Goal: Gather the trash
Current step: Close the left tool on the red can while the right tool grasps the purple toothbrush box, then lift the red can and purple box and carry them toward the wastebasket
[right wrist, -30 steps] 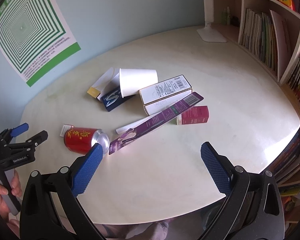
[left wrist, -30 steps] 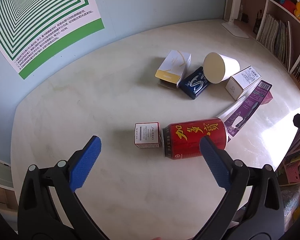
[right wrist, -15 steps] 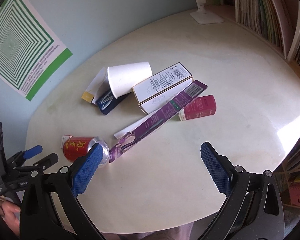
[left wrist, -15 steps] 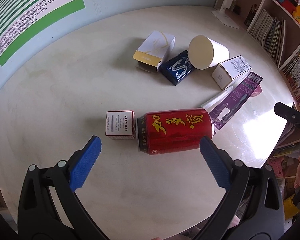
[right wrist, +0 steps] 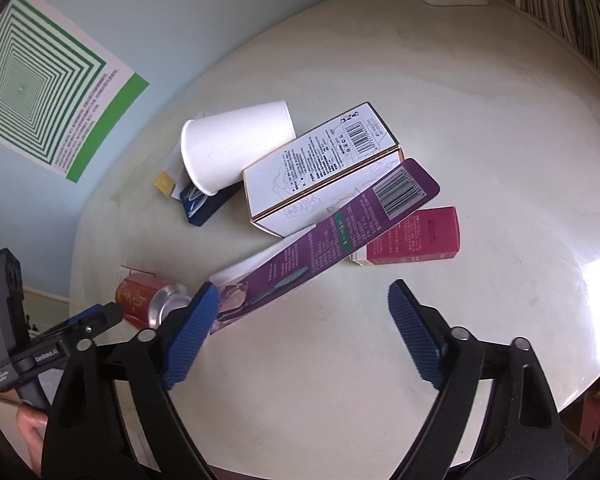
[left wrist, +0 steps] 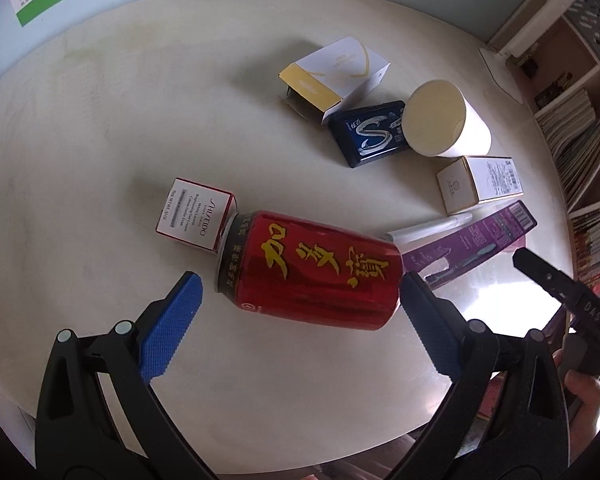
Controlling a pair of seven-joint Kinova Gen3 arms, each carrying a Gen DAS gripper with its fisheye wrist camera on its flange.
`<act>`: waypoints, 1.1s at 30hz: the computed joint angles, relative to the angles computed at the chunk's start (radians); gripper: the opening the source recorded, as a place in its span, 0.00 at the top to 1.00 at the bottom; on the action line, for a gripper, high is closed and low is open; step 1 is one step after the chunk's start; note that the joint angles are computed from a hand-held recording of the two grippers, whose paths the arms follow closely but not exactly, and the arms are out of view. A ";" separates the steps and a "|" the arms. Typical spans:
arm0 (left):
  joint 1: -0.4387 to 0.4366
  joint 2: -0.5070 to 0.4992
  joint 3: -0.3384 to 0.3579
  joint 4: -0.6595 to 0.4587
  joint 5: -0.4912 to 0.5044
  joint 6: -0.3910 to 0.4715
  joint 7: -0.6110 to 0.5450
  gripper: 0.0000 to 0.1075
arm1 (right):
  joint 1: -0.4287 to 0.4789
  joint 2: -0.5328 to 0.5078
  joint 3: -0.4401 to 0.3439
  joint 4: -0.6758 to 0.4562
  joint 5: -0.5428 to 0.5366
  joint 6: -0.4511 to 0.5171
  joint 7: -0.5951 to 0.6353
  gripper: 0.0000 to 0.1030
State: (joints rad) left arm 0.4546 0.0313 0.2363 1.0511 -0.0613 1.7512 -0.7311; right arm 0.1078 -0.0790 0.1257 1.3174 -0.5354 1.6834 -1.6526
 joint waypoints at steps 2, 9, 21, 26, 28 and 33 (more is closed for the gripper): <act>-0.016 0.000 -0.014 0.019 0.041 -0.020 0.027 0.10 | 0.005 0.014 0.008 0.014 -0.026 -0.001 0.006 0.22; -0.087 -0.003 -0.055 0.092 0.179 -0.073 0.107 0.10 | 0.030 0.066 0.001 0.040 -0.092 -0.006 -0.001 0.28; -0.153 0.053 -0.069 0.097 0.275 -0.072 0.126 0.19 | 0.044 0.140 -0.046 0.015 -0.133 0.005 -0.041 0.75; -0.140 0.071 -0.067 0.093 0.275 -0.088 0.102 0.27 | 0.058 0.146 -0.045 -0.017 -0.139 0.016 -0.047 0.79; -0.129 0.075 -0.063 0.083 0.269 -0.079 0.097 0.28 | 0.070 0.141 -0.039 -0.025 -0.145 0.020 -0.053 0.81; -0.108 0.074 -0.065 0.059 0.273 -0.066 0.076 0.29 | 0.105 0.124 -0.018 -0.043 -0.160 0.034 -0.063 0.86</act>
State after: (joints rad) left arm 0.3463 0.1056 0.1709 1.1103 0.2116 1.6853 -0.6553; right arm 0.2127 0.0450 0.1080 1.2745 -0.6952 1.7173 -1.7159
